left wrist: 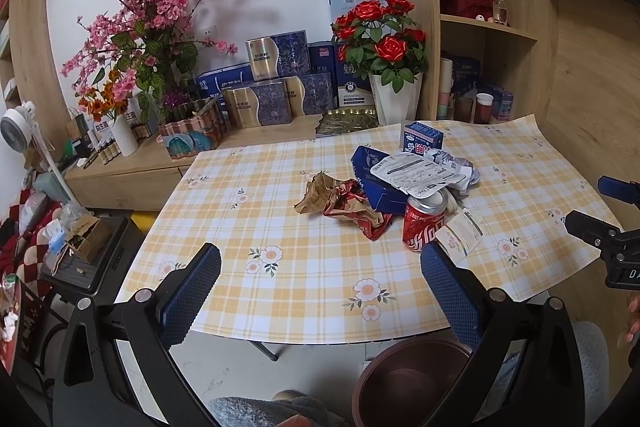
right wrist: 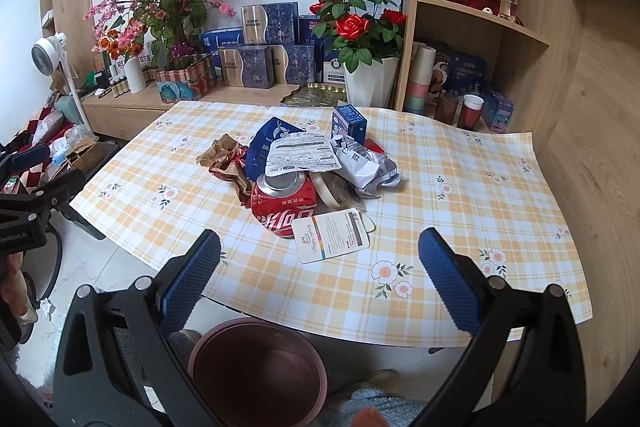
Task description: Collect trash
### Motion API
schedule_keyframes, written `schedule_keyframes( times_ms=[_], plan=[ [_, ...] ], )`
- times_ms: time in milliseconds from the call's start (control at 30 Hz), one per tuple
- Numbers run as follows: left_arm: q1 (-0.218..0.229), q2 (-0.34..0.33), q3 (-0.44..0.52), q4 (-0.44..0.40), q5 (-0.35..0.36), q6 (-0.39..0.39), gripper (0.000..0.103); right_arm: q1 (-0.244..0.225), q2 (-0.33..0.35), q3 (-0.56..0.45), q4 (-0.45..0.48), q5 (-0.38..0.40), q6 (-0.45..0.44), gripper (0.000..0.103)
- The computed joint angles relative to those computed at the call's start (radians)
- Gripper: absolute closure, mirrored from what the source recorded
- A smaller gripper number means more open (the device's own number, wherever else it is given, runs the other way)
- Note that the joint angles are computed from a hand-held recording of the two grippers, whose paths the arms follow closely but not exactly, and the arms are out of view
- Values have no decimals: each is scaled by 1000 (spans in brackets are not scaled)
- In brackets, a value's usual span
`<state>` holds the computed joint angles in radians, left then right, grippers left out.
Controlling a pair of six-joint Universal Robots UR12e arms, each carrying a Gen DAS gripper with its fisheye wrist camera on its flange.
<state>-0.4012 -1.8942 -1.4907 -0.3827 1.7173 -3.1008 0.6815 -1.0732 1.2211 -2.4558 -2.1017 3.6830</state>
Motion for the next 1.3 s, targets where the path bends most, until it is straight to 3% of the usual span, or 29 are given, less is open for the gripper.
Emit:
schedule_keyframes(
  times_ms=[900, 1033, 1300],
  plan=[
    [0, -2, -4, 2, -2, -6, 5, 1, 3, 1, 1, -6, -2, 5],
    [9, 0, -8, 6, -54, -8, 5, 1, 2, 2, 0, -8, -1, 5],
    [12, -12, -20, 61, -45, 6, 5, -7, -5, 34, -52, -1, 38, 5]
  ],
)
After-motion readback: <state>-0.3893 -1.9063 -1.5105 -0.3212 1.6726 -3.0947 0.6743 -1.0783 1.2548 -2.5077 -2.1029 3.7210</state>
